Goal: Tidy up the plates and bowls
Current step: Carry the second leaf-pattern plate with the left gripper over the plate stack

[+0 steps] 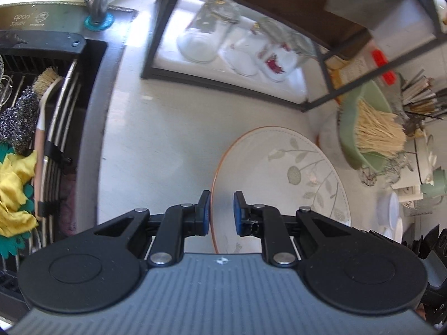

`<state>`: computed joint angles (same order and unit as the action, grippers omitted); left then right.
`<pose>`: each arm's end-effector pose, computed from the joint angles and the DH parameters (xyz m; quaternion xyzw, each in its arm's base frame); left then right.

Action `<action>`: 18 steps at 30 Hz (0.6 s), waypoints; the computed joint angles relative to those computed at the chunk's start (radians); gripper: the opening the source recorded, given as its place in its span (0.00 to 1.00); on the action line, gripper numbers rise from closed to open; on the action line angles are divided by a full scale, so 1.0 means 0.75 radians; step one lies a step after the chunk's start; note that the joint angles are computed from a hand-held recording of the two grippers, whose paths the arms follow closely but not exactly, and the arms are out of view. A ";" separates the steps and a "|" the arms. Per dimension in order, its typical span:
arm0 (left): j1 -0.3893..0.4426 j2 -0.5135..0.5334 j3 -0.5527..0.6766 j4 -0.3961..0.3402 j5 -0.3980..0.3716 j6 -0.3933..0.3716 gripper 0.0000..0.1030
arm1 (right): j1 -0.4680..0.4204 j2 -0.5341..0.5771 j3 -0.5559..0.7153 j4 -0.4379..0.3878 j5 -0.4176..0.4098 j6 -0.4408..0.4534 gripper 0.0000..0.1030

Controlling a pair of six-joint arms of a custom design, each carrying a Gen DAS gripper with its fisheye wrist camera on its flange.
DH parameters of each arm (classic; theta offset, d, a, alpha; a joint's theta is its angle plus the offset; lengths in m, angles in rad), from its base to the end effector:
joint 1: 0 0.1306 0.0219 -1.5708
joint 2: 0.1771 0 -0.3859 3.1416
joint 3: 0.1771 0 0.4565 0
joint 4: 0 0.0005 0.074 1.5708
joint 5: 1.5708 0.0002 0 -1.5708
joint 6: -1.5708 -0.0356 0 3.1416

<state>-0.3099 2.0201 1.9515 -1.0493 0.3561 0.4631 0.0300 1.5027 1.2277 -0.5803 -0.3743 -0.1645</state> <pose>0.7107 -0.2411 0.3153 -0.0337 0.9593 -0.2432 0.1396 0.5727 0.0297 0.3093 -0.0032 0.9226 0.2069 0.3255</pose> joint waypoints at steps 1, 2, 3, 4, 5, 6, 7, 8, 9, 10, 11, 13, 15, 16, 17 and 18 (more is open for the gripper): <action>-0.009 -0.008 -0.009 0.006 0.001 0.002 0.18 | -0.009 -0.026 -0.026 0.017 -0.002 -0.011 0.24; -0.018 -0.017 -0.019 0.010 0.002 0.005 0.18 | -0.016 -0.051 -0.050 0.029 0.000 -0.017 0.24; -0.028 -0.025 -0.026 0.014 0.007 0.005 0.18 | -0.021 -0.078 -0.076 0.037 0.008 -0.019 0.24; -0.038 -0.033 -0.036 0.018 0.012 0.004 0.18 | -0.028 -0.102 -0.097 0.040 0.018 -0.015 0.24; -0.050 -0.042 -0.048 0.025 0.018 0.003 0.18 | -0.037 -0.123 -0.116 0.042 0.027 -0.011 0.24; -0.060 -0.048 -0.057 0.031 0.025 -0.002 0.18 | -0.046 -0.143 -0.135 0.044 0.034 -0.010 0.24; -0.070 -0.054 -0.066 0.037 0.034 -0.014 0.18 | -0.054 -0.159 -0.152 0.045 0.040 -0.013 0.24; -0.080 -0.059 -0.076 0.051 0.044 -0.022 0.18 | -0.064 -0.175 -0.168 0.042 0.045 -0.017 0.24; -0.089 -0.066 -0.089 0.064 0.050 -0.021 0.18 | -0.078 -0.192 -0.185 0.038 0.048 -0.020 0.24; -0.099 -0.066 -0.091 0.067 0.054 -0.020 0.18 | -0.090 -0.211 -0.205 0.039 0.050 -0.025 0.24; -0.109 -0.065 -0.092 0.068 0.056 -0.022 0.18 | -0.098 -0.226 -0.221 0.041 0.055 -0.028 0.24; -0.130 -0.068 -0.100 0.072 0.059 -0.031 0.18 | -0.119 -0.256 -0.253 0.041 0.062 -0.034 0.24; -0.146 -0.073 -0.108 0.074 0.067 -0.038 0.18 | -0.133 -0.283 -0.283 0.052 0.083 -0.037 0.24; -0.152 -0.075 -0.110 0.072 0.066 -0.042 0.18 | -0.139 -0.292 -0.294 0.057 0.091 -0.043 0.24; -0.158 -0.067 -0.102 0.067 0.065 -0.046 0.18 | -0.146 -0.300 -0.306 0.066 0.095 -0.052 0.24; -0.162 -0.071 -0.107 0.067 0.067 -0.043 0.18 | -0.154 -0.309 -0.317 0.070 0.097 -0.061 0.24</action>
